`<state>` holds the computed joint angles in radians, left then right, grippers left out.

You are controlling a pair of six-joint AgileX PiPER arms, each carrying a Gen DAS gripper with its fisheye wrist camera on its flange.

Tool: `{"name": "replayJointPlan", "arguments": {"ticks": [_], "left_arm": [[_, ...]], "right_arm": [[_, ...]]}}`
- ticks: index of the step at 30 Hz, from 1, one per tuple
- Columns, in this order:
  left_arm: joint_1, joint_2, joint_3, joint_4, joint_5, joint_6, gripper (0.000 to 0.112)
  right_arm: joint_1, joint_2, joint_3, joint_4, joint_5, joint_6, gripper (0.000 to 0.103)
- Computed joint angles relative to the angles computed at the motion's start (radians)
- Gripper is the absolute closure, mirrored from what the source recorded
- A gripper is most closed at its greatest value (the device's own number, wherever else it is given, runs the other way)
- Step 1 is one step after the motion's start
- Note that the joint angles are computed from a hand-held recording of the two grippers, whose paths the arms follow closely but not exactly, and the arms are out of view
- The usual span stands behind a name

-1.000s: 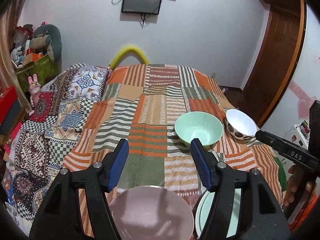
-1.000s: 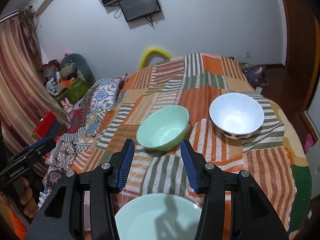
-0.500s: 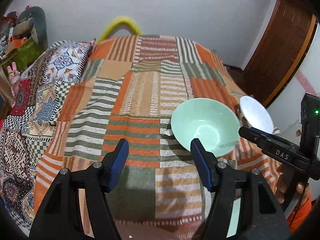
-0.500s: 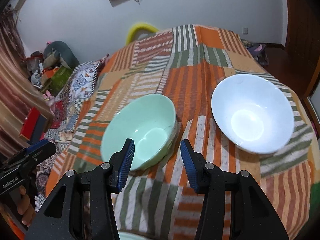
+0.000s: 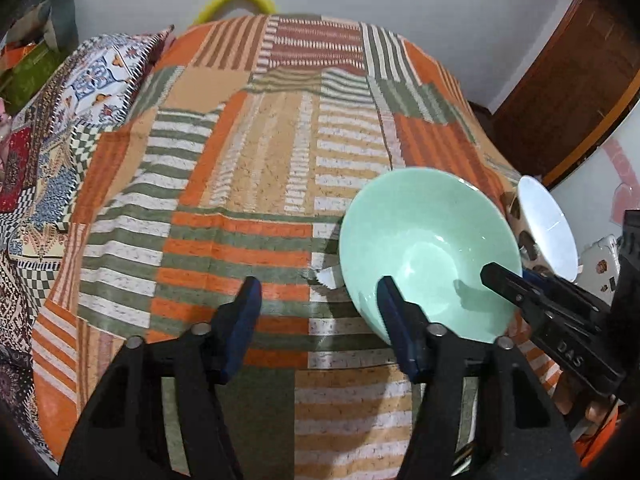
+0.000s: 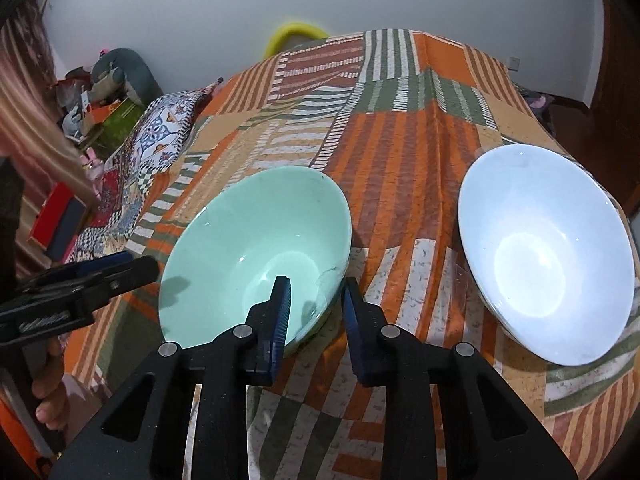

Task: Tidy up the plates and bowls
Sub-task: 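Close the left gripper on the rim of the pale green bowl, then lift the pale green bowl with the left gripper and carry it over the pink bowl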

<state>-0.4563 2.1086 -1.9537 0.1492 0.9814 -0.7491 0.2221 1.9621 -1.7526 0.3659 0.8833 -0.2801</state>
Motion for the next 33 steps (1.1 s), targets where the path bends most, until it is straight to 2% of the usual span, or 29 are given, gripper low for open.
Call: {"name": "replayJointPlan", "arguments": {"ticks": [4,10,12,19,22,33], "left_arm": [[0.008,0.044,-0.039,-0.05,0.021,0.036,0.068],[0.021,0.098,-0.085,-0.101,0.036,0.067,0.087],[0.02,0.099,-0.086,-0.108,0.026,0.079,0.098],[-0.036,0.087,-0.101,0.03,0.057,0.039,0.099],[-0.046,0.068,-0.086,0.045,0.056,0.031,0.099],[-0.109,-0.121,0.103,0.119,-0.008,-0.07,0.098]], "right_arm": [[-0.003,0.014,-0.011,0.023,0.011,-0.055,0.08],[-0.012,0.024,-0.023,0.072,0.042,-0.097,0.08],[-0.009,0.021,-0.023,0.076,0.046,-0.1,0.08],[-0.006,0.02,-0.034,0.069,0.073,-0.066,0.081],[-0.003,-0.002,-0.015,0.063,0.068,-0.062,0.081],[0.011,-0.142,0.084,0.065,0.046,-0.046,0.081]]}}
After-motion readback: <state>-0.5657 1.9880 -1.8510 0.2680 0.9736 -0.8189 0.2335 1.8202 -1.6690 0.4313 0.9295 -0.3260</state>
